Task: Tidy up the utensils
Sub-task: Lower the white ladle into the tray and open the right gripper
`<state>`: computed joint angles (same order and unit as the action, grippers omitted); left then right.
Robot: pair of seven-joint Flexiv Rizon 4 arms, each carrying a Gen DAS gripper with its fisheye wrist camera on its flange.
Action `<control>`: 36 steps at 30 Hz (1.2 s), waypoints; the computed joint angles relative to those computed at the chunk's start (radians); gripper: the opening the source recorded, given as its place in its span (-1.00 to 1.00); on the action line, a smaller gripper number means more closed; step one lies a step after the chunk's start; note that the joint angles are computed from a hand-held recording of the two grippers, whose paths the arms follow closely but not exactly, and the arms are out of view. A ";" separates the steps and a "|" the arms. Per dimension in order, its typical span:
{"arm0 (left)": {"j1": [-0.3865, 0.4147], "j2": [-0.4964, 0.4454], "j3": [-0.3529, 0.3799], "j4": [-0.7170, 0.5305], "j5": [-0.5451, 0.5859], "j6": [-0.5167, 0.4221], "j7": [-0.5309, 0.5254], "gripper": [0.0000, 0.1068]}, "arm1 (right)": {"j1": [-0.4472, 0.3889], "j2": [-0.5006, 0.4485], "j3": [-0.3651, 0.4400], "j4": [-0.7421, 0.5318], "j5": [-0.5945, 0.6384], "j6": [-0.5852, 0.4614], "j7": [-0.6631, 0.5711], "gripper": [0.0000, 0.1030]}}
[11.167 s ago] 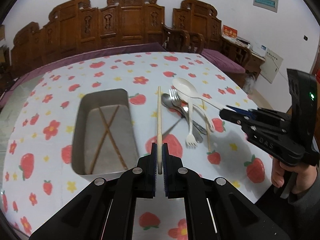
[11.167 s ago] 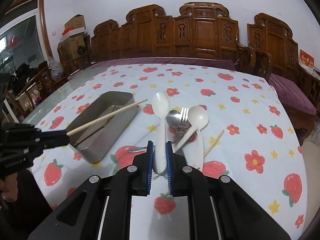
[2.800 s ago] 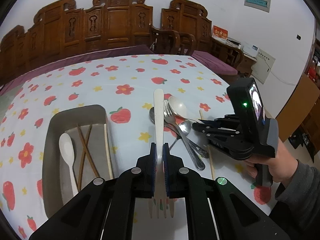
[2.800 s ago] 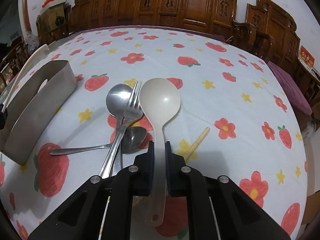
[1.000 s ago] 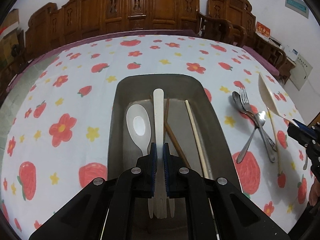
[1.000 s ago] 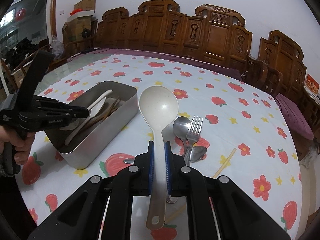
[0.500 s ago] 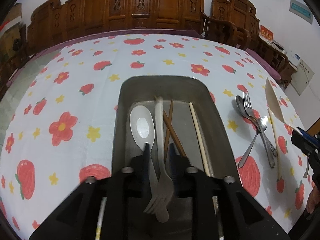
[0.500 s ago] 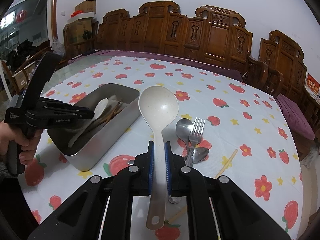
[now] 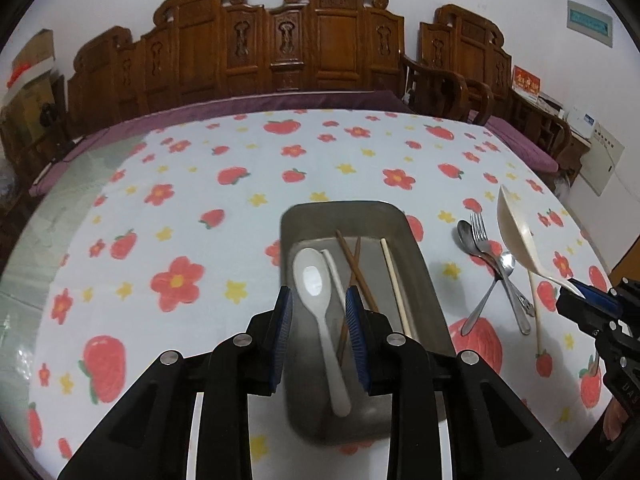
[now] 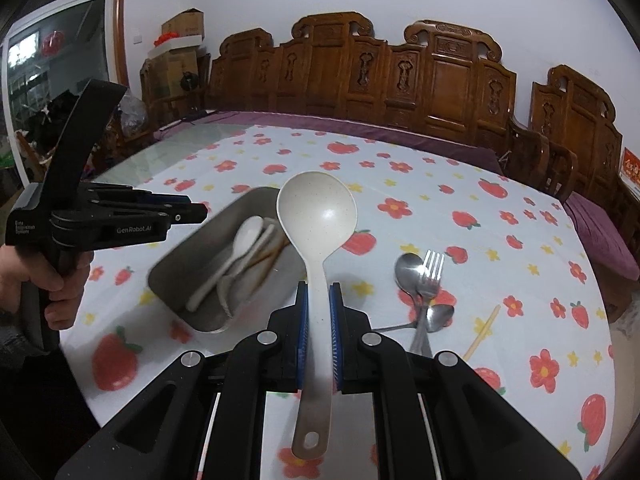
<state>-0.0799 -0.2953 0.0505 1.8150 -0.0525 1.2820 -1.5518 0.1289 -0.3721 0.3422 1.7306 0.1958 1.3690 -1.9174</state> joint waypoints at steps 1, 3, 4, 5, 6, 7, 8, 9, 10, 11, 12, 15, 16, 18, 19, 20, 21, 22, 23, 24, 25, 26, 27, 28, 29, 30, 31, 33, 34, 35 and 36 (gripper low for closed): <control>-0.001 0.010 0.004 0.009 0.004 0.004 -0.003 -0.52 | 0.001 0.005 0.001 0.003 0.001 0.000 0.001 -0.77; 0.004 0.027 0.005 0.028 0.001 0.011 -0.004 -0.52 | 0.010 0.016 -0.002 0.009 -0.001 -0.002 0.013 -0.78; 0.010 0.039 0.003 0.043 -0.007 0.016 0.001 -0.52 | 0.011 0.020 -0.002 0.010 0.002 -0.004 0.016 -0.77; 0.013 0.046 0.003 0.050 -0.010 0.018 0.002 -0.52 | 0.014 0.023 -0.003 0.010 0.002 -0.008 0.021 -0.77; 0.016 0.051 0.003 0.056 -0.012 0.019 0.003 -0.52 | 0.018 0.026 -0.005 0.010 0.001 -0.010 0.023 -0.77; 0.019 0.058 0.004 0.063 -0.012 0.021 0.003 -0.52 | 0.022 0.027 -0.006 0.010 -0.001 -0.012 0.024 -0.77; 0.022 0.064 0.004 0.070 -0.014 0.022 0.005 -0.52 | 0.028 0.029 -0.010 0.010 -0.005 -0.015 0.028 -0.77; 0.025 0.069 0.004 0.077 -0.017 0.023 0.006 -0.52 | 0.034 0.029 -0.013 0.008 -0.010 -0.018 0.032 -0.77; 0.029 0.073 0.003 0.081 -0.021 0.025 0.009 -0.52 | 0.038 0.027 -0.016 0.005 -0.013 -0.021 0.035 -0.77; 0.032 0.074 0.002 0.083 -0.024 0.026 0.011 -0.52 | 0.043 0.025 -0.017 -0.001 -0.016 -0.030 0.041 -0.78; 0.036 0.076 0.000 0.085 -0.030 0.028 0.014 -0.52 | 0.047 0.021 -0.019 -0.008 -0.018 -0.038 0.046 -0.77; 0.045 0.078 -0.002 0.089 -0.045 0.029 0.022 -0.40 | 0.073 0.007 -0.037 -0.022 -0.045 -0.055 0.072 -0.77; 0.039 0.076 0.011 0.083 -0.026 0.029 0.002 0.05 | 0.088 -0.001 -0.048 -0.027 -0.063 -0.060 0.086 -0.77; 0.033 0.075 0.027 0.080 0.008 0.047 -0.021 0.37 | 0.103 -0.016 -0.058 -0.039 -0.088 -0.067 0.105 -0.78; 0.035 0.076 0.029 0.079 0.014 0.047 -0.021 0.38 | 0.109 -0.026 -0.061 -0.048 -0.098 -0.073 0.114 -0.78; 0.039 0.076 0.029 0.078 0.018 0.044 -0.018 0.39 | 0.111 -0.035 -0.060 -0.058 -0.104 -0.078 0.120 -0.78; 0.043 0.077 0.028 0.079 0.016 0.045 -0.016 0.49 | 0.115 -0.046 -0.060 -0.071 -0.110 -0.088 0.128 -0.78; 0.049 0.077 0.028 0.082 0.012 0.050 -0.017 0.58 | 0.120 -0.053 -0.063 -0.078 -0.118 -0.093 0.137 -0.78; 0.056 0.079 0.026 0.087 0.003 0.054 -0.012 0.60 | 0.130 -0.066 -0.071 -0.089 -0.130 -0.098 0.152 -0.78; 0.066 0.080 0.019 0.092 -0.016 0.055 -0.001 0.63 | 0.135 -0.076 -0.072 -0.101 -0.137 -0.105 0.163 -0.78; 0.075 0.082 0.012 0.096 -0.033 0.057 0.011 0.68 | 0.137 -0.084 -0.072 -0.110 -0.142 -0.111 0.172 -0.78; 0.080 0.082 0.008 0.100 -0.046 0.061 0.018 0.71 | 0.140 -0.096 -0.072 -0.125 -0.146 -0.123 0.183 -0.78; 0.089 0.083 0.001 0.107 -0.066 0.070 0.034 0.75 | 0.142 -0.109 -0.072 -0.142 -0.150 -0.137 0.193 -0.78; 0.091 0.083 -0.001 0.109 -0.073 0.073 0.042 0.77 | 0.146 -0.121 -0.073 -0.157 -0.153 -0.151 0.204 -0.78; 0.092 0.082 0.000 0.108 -0.076 0.071 0.048 0.77 | 0.149 -0.131 -0.074 -0.169 -0.156 -0.160 0.213 -0.78; 0.091 0.081 0.003 0.108 -0.075 0.072 0.050 0.77 | 0.157 -0.144 -0.079 -0.186 -0.162 -0.174 0.229 -0.78; 0.089 0.080 0.007 0.106 -0.073 0.071 0.050 0.77 | 0.162 -0.155 -0.082 -0.200 -0.167 -0.186 0.241 -0.77; 0.090 0.080 0.008 0.106 -0.075 0.069 0.052 0.77 | 0.172 -0.174 -0.087 -0.224 -0.177 -0.202 0.260 -0.78; 0.094 0.080 0.004 0.108 -0.084 0.071 0.060 0.77 | 0.176 -0.182 -0.089 -0.233 -0.182 -0.209 0.268 -0.78; 0.093 0.080 0.005 0.108 -0.085 0.070 0.062 0.77 | 0.184 -0.193 -0.096 -0.246 -0.190 -0.220 0.283 -0.78; 0.092 0.079 0.007 0.106 -0.084 0.068 0.061 0.77 | 0.189 -0.205 -0.097 -0.260 -0.193 -0.232 0.295 -0.77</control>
